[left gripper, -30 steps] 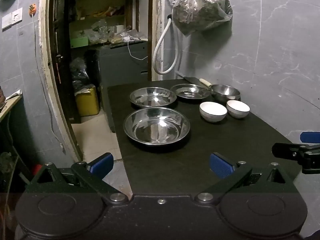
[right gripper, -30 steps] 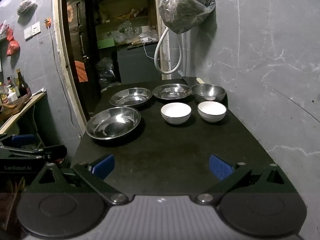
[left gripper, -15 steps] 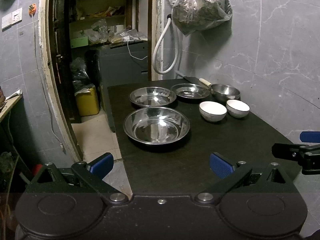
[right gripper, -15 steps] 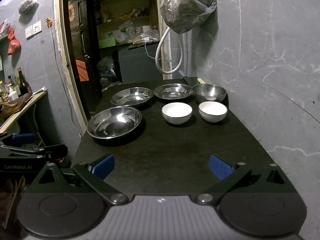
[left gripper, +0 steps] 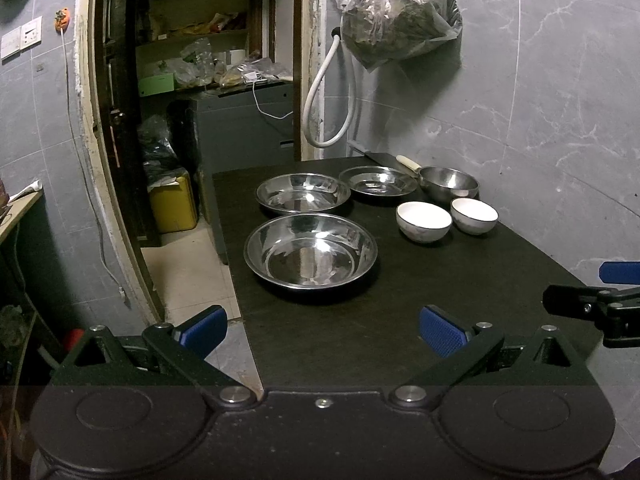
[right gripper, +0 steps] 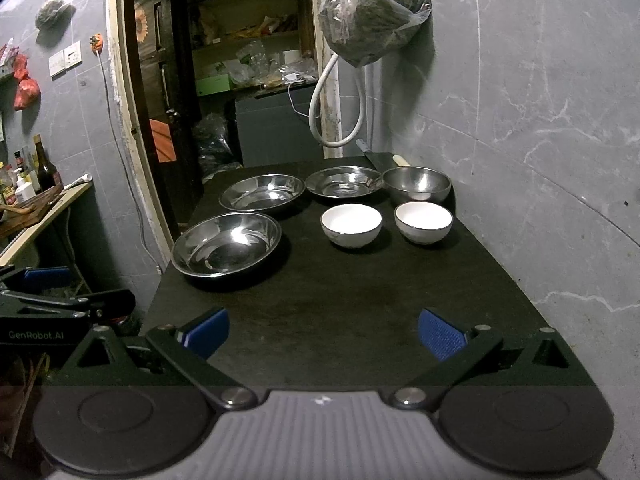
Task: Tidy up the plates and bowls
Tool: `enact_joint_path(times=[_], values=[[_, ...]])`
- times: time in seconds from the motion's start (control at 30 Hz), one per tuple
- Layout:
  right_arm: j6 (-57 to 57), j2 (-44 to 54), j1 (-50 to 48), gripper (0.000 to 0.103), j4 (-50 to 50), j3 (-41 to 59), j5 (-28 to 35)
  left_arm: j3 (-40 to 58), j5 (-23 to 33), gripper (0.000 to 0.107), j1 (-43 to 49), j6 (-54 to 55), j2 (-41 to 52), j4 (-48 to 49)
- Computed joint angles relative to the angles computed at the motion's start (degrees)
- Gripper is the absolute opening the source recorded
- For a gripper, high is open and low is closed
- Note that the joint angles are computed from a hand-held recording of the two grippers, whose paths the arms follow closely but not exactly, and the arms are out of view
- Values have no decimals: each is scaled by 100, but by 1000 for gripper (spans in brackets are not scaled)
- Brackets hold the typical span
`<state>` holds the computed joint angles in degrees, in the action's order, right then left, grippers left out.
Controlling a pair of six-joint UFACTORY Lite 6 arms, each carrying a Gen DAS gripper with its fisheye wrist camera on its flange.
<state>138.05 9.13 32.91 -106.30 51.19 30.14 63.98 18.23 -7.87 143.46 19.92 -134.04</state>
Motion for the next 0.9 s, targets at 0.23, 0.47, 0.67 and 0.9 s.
enact_joint_path(times=[0.23, 0.47, 0.67, 0.9], values=[[-23, 6, 4, 103, 26, 13, -2, 11, 4, 102, 2, -1, 19, 10], [-29, 30, 8, 103, 27, 37, -6, 12, 2, 102, 1, 9, 25, 2], [-38, 21, -1, 103, 26, 27, -21, -21, -7, 102, -35, 154, 32, -162], [-48, 23, 0, 103, 39, 29, -18, -49, -11, 102, -36, 150, 9, -155]])
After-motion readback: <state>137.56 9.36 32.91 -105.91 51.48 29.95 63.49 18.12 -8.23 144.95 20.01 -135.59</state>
